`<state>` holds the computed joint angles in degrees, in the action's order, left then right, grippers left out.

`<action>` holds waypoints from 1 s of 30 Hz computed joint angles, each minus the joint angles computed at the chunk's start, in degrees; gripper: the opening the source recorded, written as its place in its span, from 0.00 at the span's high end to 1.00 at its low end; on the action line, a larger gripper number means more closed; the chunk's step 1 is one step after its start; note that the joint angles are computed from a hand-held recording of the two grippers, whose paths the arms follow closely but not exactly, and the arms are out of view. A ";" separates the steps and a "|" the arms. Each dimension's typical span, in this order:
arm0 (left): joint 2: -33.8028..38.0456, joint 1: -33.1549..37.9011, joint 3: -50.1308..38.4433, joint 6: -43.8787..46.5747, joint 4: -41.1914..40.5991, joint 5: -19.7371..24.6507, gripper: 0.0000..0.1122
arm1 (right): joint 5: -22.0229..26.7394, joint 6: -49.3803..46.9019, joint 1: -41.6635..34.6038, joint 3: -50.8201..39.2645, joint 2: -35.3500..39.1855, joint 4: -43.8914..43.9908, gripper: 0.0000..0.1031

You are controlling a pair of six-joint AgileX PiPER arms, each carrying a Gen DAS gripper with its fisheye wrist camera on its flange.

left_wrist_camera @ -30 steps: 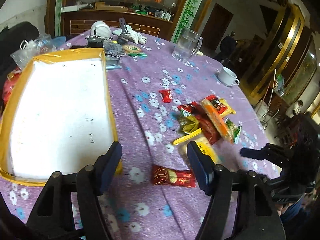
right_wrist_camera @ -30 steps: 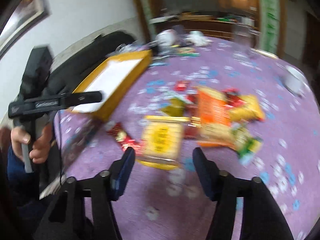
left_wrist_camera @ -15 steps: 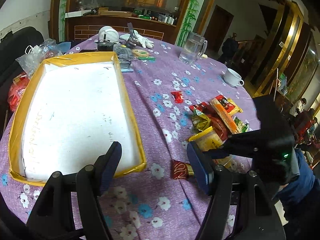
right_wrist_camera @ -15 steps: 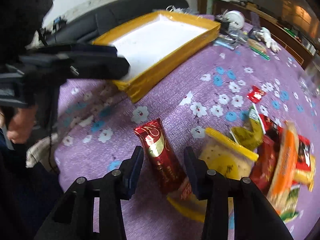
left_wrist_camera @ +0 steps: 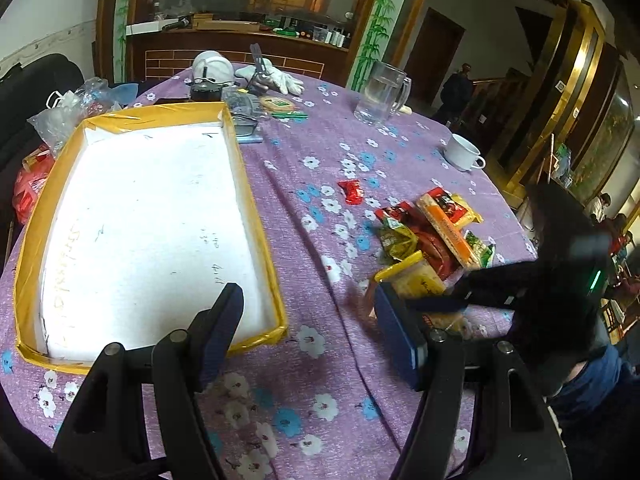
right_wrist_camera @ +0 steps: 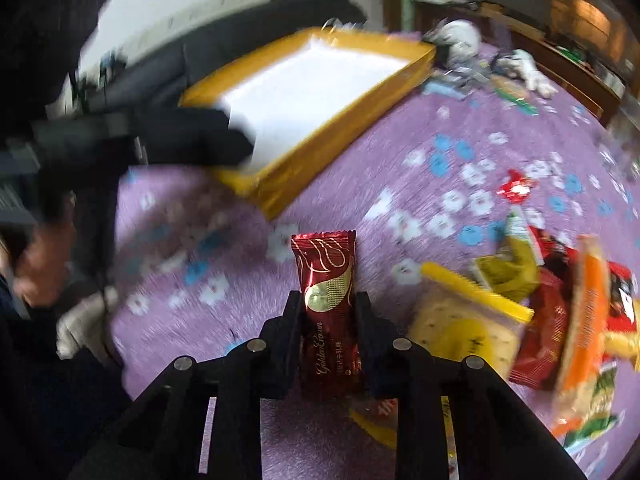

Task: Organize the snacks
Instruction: 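Grasp the yellow cracker pack with the left tool while the right tool grasps the red chocolate bar, then lift the yellow cracker pack with the left tool while the right tool holds the red chocolate bar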

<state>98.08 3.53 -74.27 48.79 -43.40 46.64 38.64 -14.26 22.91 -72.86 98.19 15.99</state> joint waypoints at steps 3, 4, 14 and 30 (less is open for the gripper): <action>0.42 -1.68 -0.64 -1.23 0.23 1.67 0.40 | -3.57 2.09 -4.97 3.24 -5.22 1.47 0.75; 0.63 -2.76 -0.81 -1.72 0.42 2.33 0.40 | -4.64 4.50 -6.26 4.36 -6.77 0.00 0.75; 5.84 -17.03 -5.18 -17.43 9.00 4.88 0.40 | -11.51 4.61 -17.65 13.82 -16.71 3.00 0.75; 15.66 -32.76 -16.25 -52.54 40.95 2.98 0.29 | -12.99 -5.80 -22.33 17.73 -19.54 16.53 0.75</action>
<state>113.74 -29.22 -90.52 -3.74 -2.45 49.61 25.65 -20.06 0.58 -55.14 78.65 32.52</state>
